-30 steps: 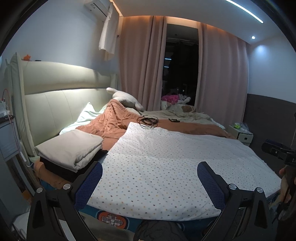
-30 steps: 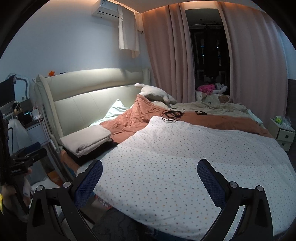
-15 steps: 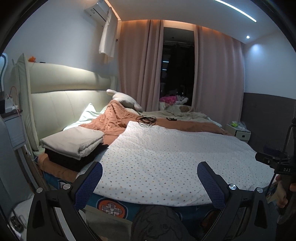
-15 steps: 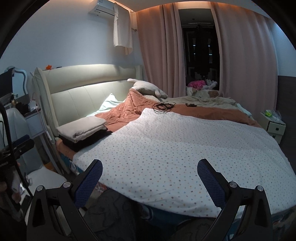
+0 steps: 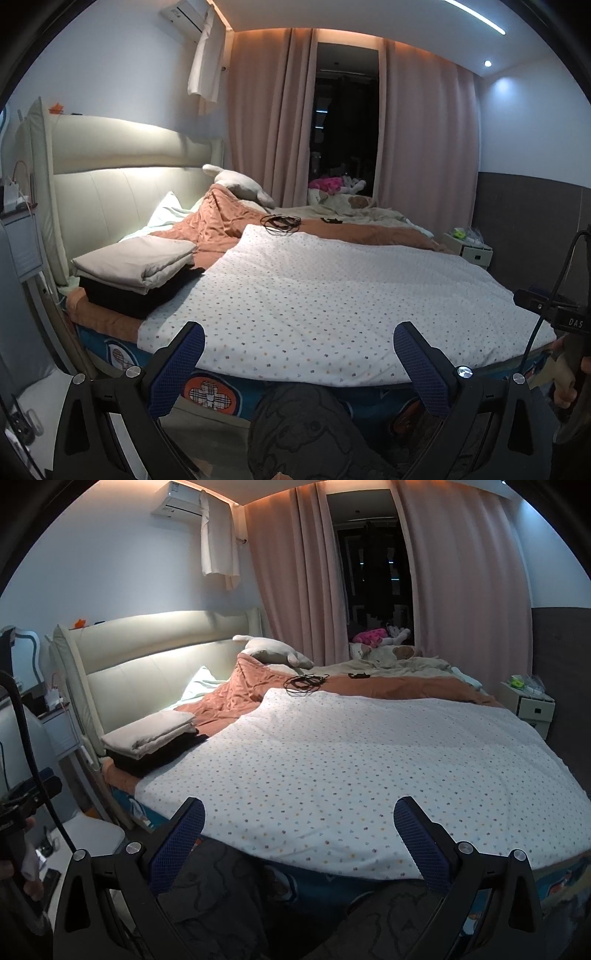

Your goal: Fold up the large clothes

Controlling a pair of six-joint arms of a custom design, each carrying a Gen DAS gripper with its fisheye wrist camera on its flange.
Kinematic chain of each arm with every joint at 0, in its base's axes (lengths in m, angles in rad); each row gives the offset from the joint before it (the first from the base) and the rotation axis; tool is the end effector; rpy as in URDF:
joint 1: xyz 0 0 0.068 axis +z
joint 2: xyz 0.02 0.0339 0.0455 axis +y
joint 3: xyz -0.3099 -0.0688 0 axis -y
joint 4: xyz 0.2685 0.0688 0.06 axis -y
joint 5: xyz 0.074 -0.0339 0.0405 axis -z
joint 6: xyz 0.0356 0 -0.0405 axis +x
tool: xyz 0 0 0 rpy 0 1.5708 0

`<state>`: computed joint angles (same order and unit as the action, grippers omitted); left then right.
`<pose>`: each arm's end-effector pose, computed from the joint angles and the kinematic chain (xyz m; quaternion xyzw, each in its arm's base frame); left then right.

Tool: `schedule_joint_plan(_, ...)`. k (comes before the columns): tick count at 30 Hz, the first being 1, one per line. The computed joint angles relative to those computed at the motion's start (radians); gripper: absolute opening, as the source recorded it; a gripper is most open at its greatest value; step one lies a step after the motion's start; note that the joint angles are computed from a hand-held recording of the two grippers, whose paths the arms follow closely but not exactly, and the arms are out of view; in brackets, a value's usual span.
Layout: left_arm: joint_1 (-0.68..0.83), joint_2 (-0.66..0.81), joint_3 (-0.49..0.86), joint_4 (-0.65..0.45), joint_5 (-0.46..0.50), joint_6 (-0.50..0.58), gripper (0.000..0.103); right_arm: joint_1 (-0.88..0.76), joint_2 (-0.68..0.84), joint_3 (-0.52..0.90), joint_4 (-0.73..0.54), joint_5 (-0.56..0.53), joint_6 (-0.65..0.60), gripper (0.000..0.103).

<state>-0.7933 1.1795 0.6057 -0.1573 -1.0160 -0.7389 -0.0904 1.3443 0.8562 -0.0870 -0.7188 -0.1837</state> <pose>0.1822 -0.1419 0.2427 -0.1765 0.8029 0.0732 0.5646 0.3012 -0.0038 0.2877 -0.2061 0.8137 0.2450 0.4851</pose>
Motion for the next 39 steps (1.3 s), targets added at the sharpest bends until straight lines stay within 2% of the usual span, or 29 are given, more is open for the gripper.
schedule_joint_plan(8, -0.023, 0.022, 0.019, -0.028, -0.029, -0.024, 0.103, -0.006, 0.003, 0.004, -0.004, -0.014, 0.004, 0.102)
schedule_joint_plan(39, -0.022, 0.022, 0.025, -0.043, -0.013, -0.053, 0.103, -0.008, 0.011, -0.011, 0.008, -0.016, 0.001, 0.103)
